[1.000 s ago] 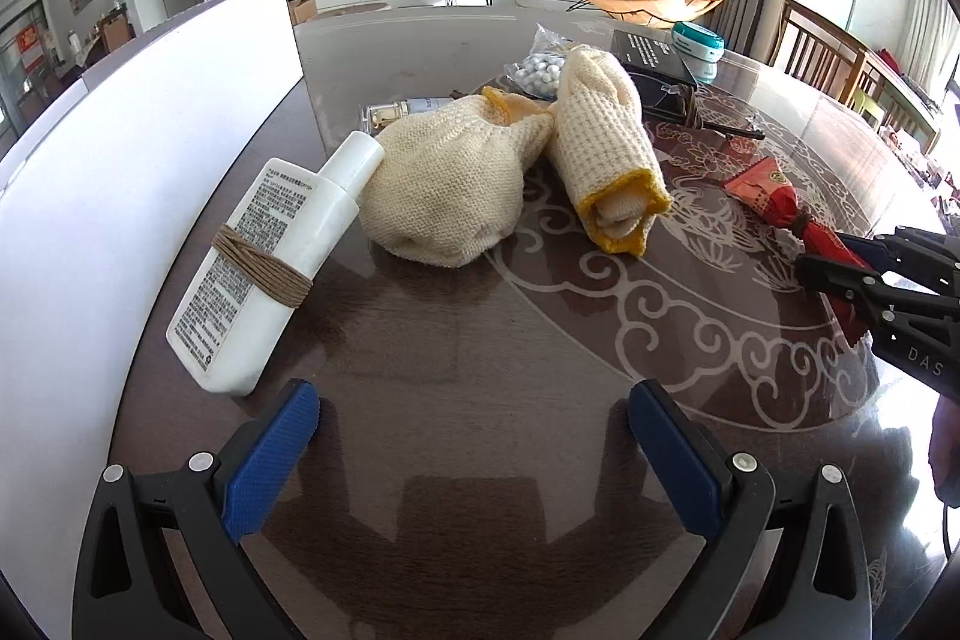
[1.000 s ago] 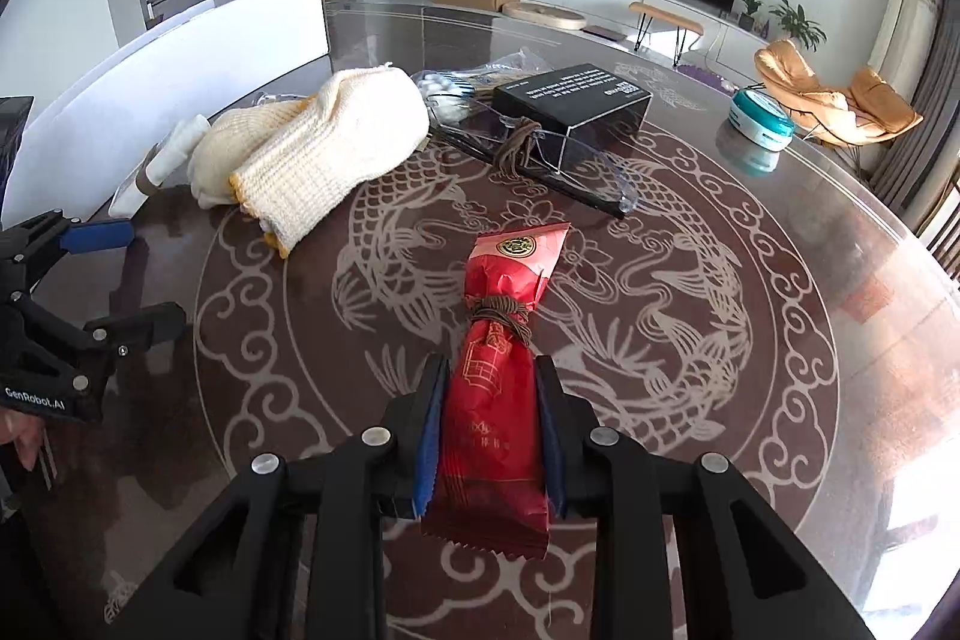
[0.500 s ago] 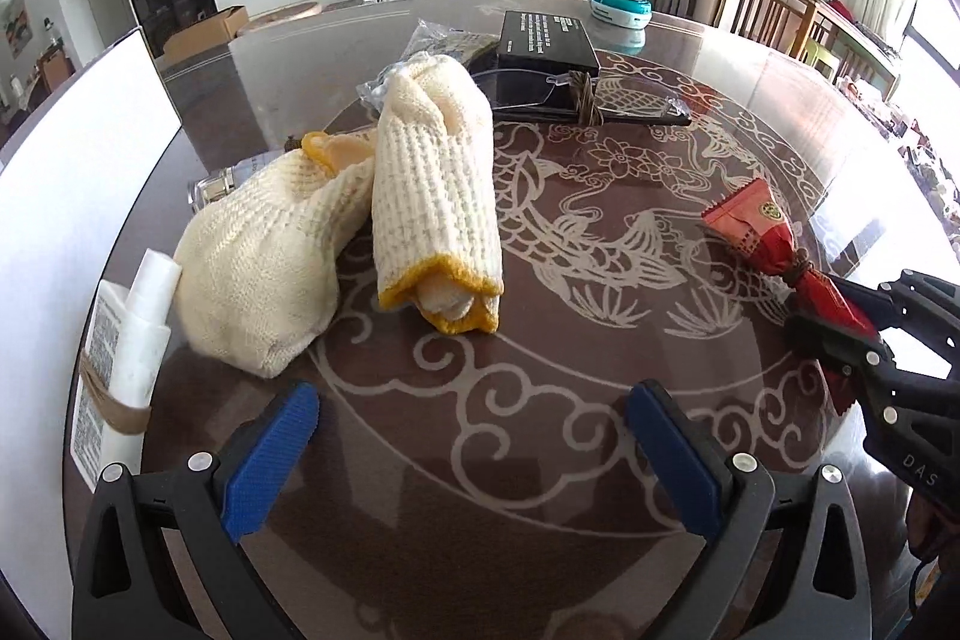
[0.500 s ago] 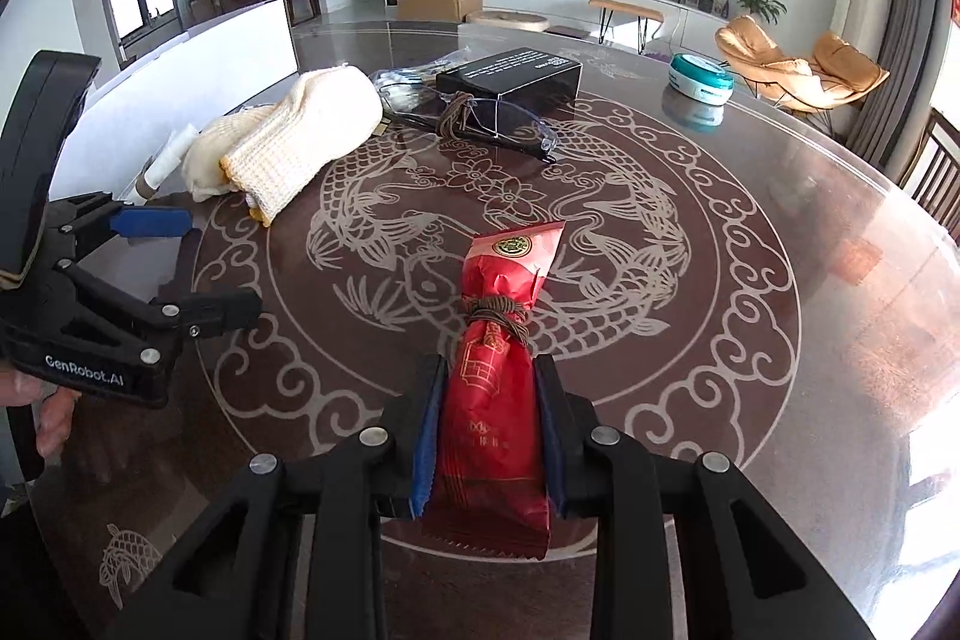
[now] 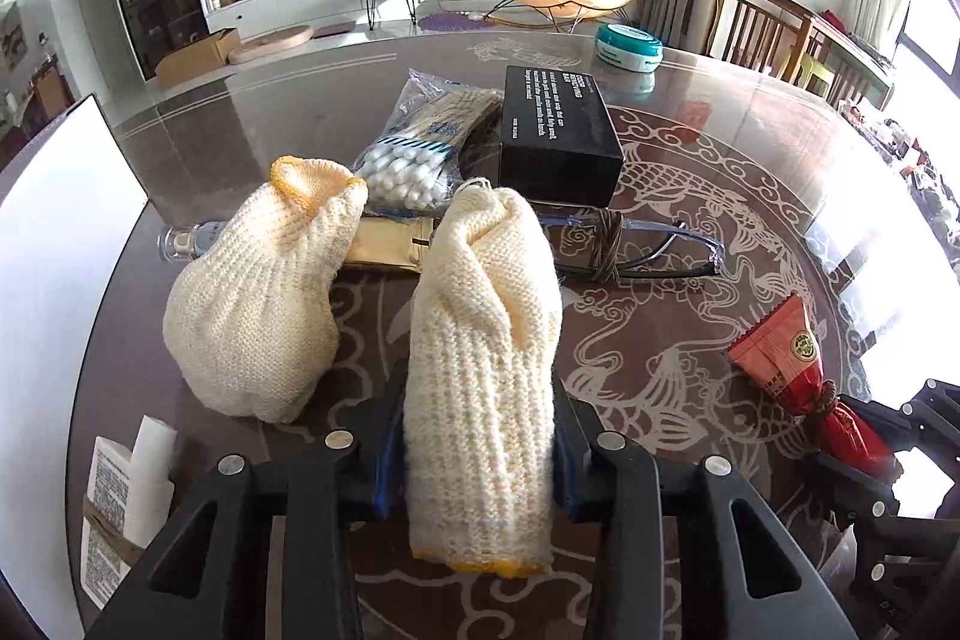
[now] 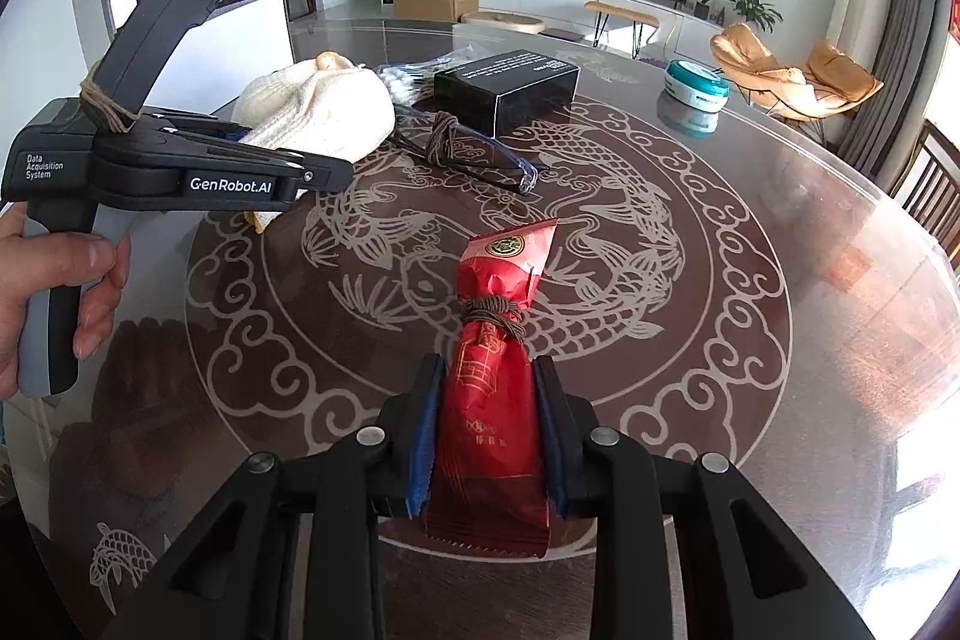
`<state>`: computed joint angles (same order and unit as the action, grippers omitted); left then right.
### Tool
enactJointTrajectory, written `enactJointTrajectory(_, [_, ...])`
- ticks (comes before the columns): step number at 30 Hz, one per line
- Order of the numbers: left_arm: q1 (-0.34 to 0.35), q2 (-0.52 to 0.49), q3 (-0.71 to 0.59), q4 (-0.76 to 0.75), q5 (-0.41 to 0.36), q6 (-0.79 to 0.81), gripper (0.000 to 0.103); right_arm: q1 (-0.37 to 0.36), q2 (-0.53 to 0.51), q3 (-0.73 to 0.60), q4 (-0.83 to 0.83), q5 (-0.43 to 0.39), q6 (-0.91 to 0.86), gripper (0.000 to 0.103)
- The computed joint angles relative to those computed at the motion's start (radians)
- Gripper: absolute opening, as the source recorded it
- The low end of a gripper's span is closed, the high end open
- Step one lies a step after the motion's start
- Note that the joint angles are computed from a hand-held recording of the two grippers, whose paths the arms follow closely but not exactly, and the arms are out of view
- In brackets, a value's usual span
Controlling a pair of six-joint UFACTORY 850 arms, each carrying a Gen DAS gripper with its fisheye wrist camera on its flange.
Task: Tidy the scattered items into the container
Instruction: 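Grasp the red snack packet with the right gripper while the left gripper grasps a cream glove, then carry the glove and red packet into the container and release both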
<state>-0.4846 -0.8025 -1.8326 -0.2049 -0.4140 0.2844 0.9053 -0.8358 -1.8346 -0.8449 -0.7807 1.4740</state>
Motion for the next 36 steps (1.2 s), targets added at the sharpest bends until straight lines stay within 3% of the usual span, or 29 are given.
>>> enactJointTrajectory(6, [0.012, 0.203, 0.332, -0.03, 0.161, -0.019, 0.038, 0.005, 0.015, 0.024, -0.041, 0.04, 0.024, 0.029])
enactJointTrajectory(10, [0.0, 0.304, 0.481, 0.17, 0.23, -0.233, 0.038, 0.027, 0.015, 0.023, -0.119, 0.073, -0.001, 0.029])
enactJointTrajectory(12, [-0.001, 0.316, 0.496, 0.233, 0.233, -0.302, 0.04, 0.032, -0.009, -0.016, -0.086, 0.053, -0.067, 0.029])
enactJointTrajectory(14, [0.003, 0.308, 0.482, 0.202, 0.222, -0.267, 0.044, 0.03, -0.026, -0.043, -0.044, 0.043, -0.107, 0.029])
enactJointTrajectory(15, [0.006, 0.3, 0.472, 0.203, 0.214, -0.266, 0.055, 0.031, -0.031, -0.051, -0.034, 0.036, -0.118, 0.029])
enactJointTrajectory(16, [0.008, 0.289, 0.456, 0.191, 0.197, -0.259, 0.073, 0.032, -0.034, -0.055, -0.03, 0.028, -0.125, 0.031])
enactJointTrajectory(18, [0.012, 0.269, 0.43, 0.137, 0.17, -0.207, 0.087, 0.032, -0.045, -0.072, -0.011, 0.009, -0.147, 0.034])
enactJointTrajectory(23, [0.002, 0.271, 0.444, 0.186, 0.18, -0.247, 0.094, 0.03, -0.048, -0.075, -0.003, -0.003, -0.152, 0.038])
enactJointTrajectory(26, [0.002, 0.269, 0.444, 0.223, 0.175, -0.292, 0.101, 0.026, -0.042, -0.066, 0.0, 0.001, -0.137, 0.046])
enactJointTrajectory(27, [0.002, 0.266, 0.439, 0.225, 0.168, -0.296, 0.103, 0.024, -0.038, -0.06, 0.002, 0.008, -0.133, 0.054])
enactJointTrajectory(28, [0.002, 0.266, 0.438, 0.23, 0.166, -0.302, 0.103, 0.022, -0.036, -0.056, 0.007, 0.015, -0.132, 0.062])
enactJointTrajectory(36, [0.002, 0.269, 0.441, 0.229, 0.166, -0.3, 0.103, 0.01, -0.023, -0.035, 0.03, 0.045, -0.115, 0.07])
